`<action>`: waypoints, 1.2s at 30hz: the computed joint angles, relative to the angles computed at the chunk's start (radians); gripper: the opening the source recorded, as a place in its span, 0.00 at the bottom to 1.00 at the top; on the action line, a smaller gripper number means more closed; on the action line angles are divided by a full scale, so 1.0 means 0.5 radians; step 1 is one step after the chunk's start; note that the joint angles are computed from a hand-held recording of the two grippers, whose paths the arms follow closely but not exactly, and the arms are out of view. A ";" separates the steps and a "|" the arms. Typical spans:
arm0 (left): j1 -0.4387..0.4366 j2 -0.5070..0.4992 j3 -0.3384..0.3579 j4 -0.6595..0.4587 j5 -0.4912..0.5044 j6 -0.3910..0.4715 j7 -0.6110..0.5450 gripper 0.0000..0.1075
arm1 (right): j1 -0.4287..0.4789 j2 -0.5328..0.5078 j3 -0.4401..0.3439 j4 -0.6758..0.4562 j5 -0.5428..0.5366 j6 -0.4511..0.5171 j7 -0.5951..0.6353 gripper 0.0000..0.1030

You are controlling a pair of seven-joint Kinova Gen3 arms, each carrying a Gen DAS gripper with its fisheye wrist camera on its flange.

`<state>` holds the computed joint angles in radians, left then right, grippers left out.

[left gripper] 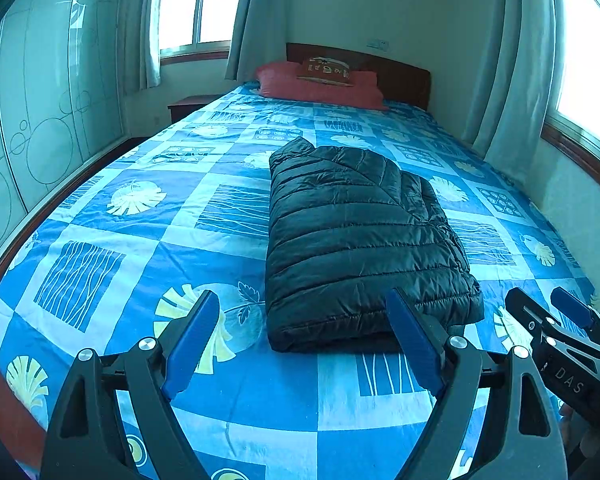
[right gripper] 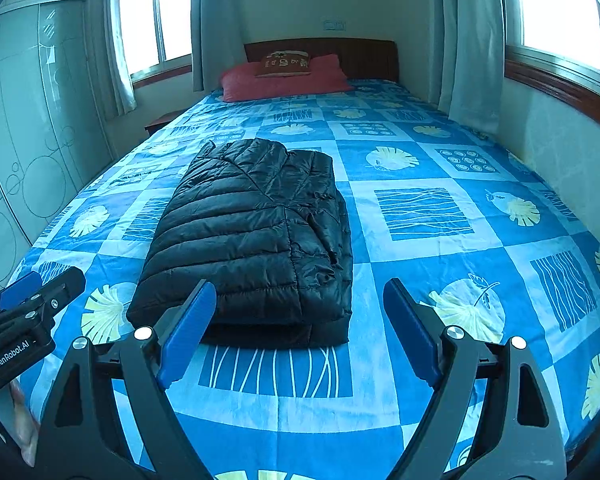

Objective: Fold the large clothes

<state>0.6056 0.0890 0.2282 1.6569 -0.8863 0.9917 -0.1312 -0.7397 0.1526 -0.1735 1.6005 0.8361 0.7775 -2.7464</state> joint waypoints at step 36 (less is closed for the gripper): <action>0.061 0.034 -0.013 -0.035 -0.118 0.073 0.046 0.80 | -0.008 0.017 0.010 0.012 0.001 -0.032 0.005 0.83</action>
<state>0.6359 0.1062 0.2215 1.6396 -0.9453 1.0280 -0.1082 -0.7438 0.1609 -0.1684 1.6063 0.8368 0.7615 -2.7440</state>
